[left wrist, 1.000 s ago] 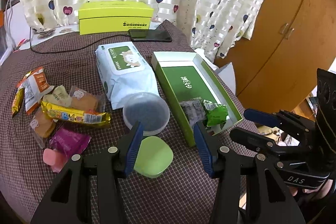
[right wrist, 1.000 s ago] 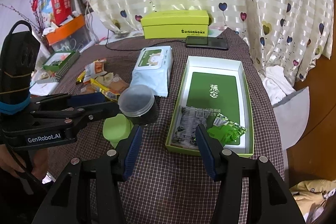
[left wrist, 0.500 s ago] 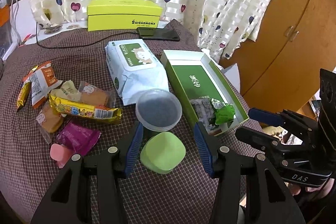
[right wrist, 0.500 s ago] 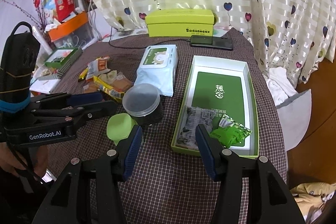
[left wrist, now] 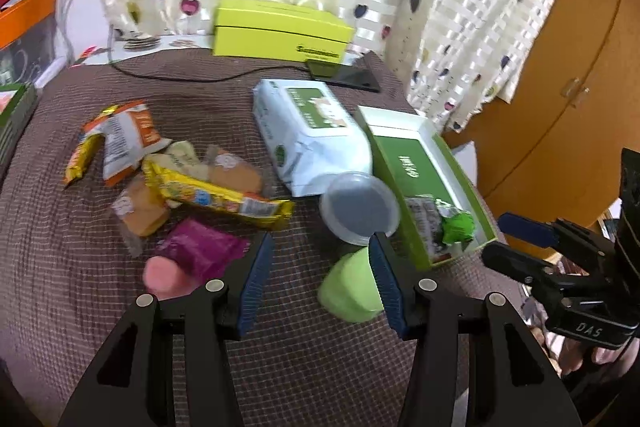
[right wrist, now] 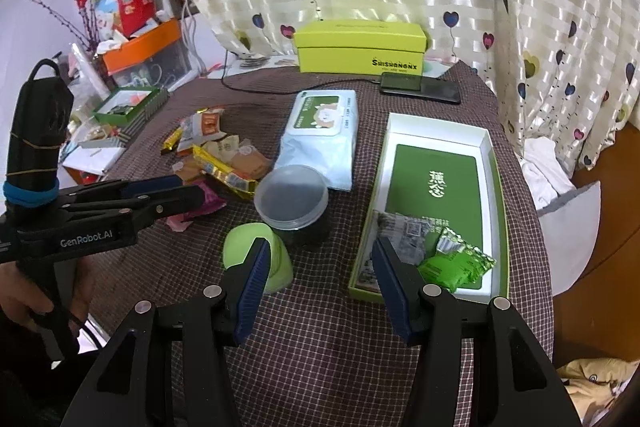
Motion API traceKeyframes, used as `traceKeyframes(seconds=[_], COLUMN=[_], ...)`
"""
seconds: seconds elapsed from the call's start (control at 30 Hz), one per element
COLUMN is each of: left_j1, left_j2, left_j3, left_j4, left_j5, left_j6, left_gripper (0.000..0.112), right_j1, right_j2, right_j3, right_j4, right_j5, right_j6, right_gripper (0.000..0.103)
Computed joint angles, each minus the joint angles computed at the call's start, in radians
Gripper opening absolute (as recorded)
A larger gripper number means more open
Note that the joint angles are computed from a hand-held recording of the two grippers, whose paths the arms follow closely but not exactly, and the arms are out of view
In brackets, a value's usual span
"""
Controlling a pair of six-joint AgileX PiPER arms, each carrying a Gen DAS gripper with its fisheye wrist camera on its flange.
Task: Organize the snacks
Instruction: 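Grasp the pink cup with the left gripper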
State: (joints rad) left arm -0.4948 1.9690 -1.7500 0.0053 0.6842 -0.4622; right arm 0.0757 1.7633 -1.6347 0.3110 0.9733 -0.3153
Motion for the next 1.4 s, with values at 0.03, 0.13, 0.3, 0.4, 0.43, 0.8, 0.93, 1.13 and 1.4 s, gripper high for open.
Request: traceKeyframes(seconds=[0.03,0.13,0.3,0.4,0.43,0.8,0.93,1.13,1.4], left_j1=[0.007,0.022,0.057,0.081,0.089,0.134,0.148,0.145,0.139], left_j2=[-0.009,-0.036,-0.066,-0.068,-0.067,-0.065,-0.032,-0.007,-0.014], left_j3=[0.017,0.071,0.143,0.165,0.173,0.252,0.252,0.253,0.276], left_j4=[-0.003,0.014,0.036,0.025,0.020,0.080,0.061,0.072,0.093], left_j5=[-0.006,-0.023,-0.042,-0.046,-0.048,-0.073,-0.069,-0.091,-0.153], left_j6=[-0.001,-0.026,-0.055,-0.049,-0.046,-0.102,-0.086,-0.091,-0.078], left_gripper=[0.051,0.051,0.051,0.051,0.051,0.051,0.051,0.051,0.032], right_j1=[0.004,0.017,0.039,0.055,0.060,0.099,0.114,0.132,0.168], right_j2=[0.002,0.009,0.028,0.043,0.048,0.095,0.110,0.132,0.170], right_j3=[-0.003,-0.013,-0.035,-0.055,-0.062,-0.116,-0.137,-0.172,-0.222], right_j4=[0.001,0.002,0.006,0.007,0.007,-0.002,-0.008,-0.022,-0.048], right_j5=[0.001,0.007,0.018,0.024,0.027,0.052,0.060,0.075,0.093], right_j6=[0.000,-0.001,-0.001,-0.001,-0.001,0.004,0.008,0.020,0.043], right_gripper=[0.053,0.053,0.053,0.053,0.053,0.053,0.053,0.053,0.053])
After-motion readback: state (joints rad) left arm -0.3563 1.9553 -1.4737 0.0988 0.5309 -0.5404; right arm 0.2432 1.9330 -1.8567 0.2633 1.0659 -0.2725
